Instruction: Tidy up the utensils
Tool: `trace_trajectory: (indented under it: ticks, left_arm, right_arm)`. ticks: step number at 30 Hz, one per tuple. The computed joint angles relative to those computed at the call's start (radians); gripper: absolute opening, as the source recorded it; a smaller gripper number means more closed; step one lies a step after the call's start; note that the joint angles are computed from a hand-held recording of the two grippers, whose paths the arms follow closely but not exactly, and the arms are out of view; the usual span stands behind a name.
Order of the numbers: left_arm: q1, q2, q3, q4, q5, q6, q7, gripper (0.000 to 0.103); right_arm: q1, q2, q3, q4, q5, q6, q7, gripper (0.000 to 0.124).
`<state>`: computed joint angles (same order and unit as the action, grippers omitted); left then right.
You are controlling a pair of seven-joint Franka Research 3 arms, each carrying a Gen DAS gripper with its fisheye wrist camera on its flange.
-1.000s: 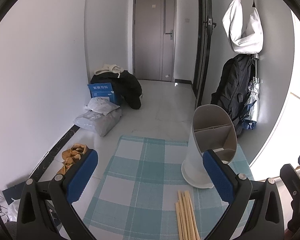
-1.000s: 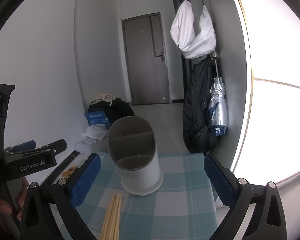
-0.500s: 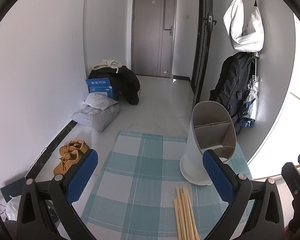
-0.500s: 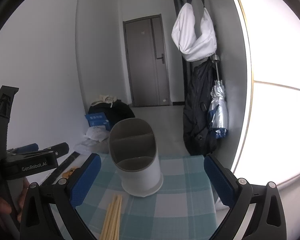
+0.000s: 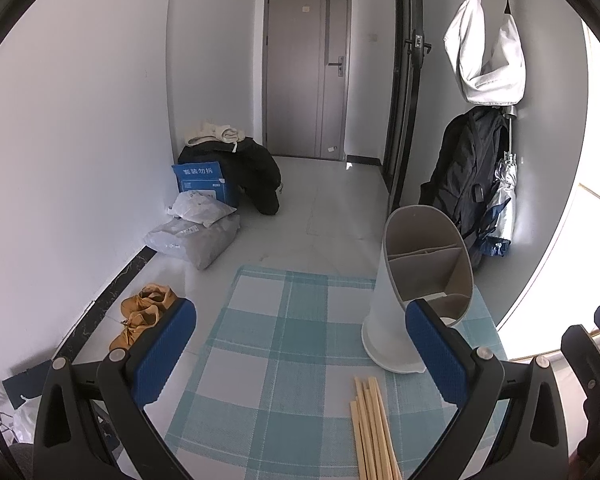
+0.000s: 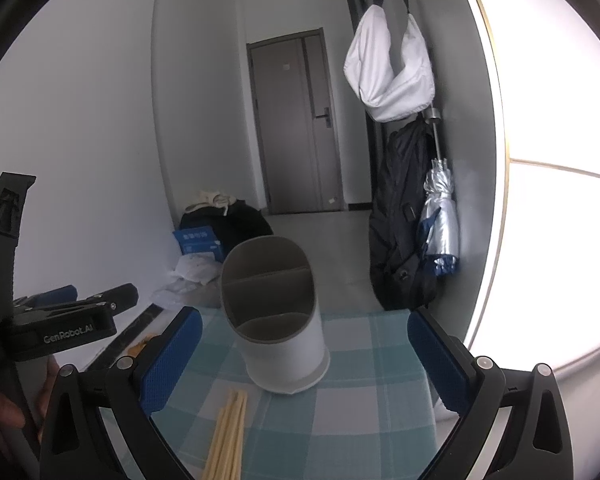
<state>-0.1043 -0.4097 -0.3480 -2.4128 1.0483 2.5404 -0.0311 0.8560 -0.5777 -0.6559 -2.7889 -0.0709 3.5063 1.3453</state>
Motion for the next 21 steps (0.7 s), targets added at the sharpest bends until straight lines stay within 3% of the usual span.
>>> trace_trajectory:
  ticks: [6, 10, 13, 17, 19, 21]
  left_arm:
    - [0.002, -0.007, 0.001, -0.005, 0.012, 0.006, -0.015, 0.102]
    - [0.006, -0.013, -0.010, -0.008, 0.030, -0.014, -0.017, 0.102]
    - [-0.010, 0.008, 0.006, 0.003, -0.032, -0.059, 0.045, 0.102]
    - [-0.020, 0.036, 0.042, 0.002, -0.133, -0.105, 0.107, 0.102]
    - [-0.025, 0.043, 0.073, -0.013, -0.182, -0.076, 0.151, 0.102]
    - [-0.027, 0.057, 0.097, -0.022, -0.242, -0.057, 0.206, 0.102]
  right_arm:
    - [0.031, 0.001, -0.032, 0.000, -0.025, 0.017, 0.013, 0.103]
    - [0.082, -0.009, -0.080, 0.015, -0.030, -0.028, 0.014, 0.103]
    - [0.142, -0.016, -0.124, 0.040, -0.014, -0.106, -0.025, 0.103]
    - [0.120, 0.070, -0.070, 0.088, 0.044, -0.223, -0.055, 0.103]
    - [0.083, 0.138, -0.017, 0.124, 0.071, -0.302, -0.057, 0.098]
    - [0.094, 0.183, -0.015, 0.163, 0.100, -0.389, -0.073, 0.087]
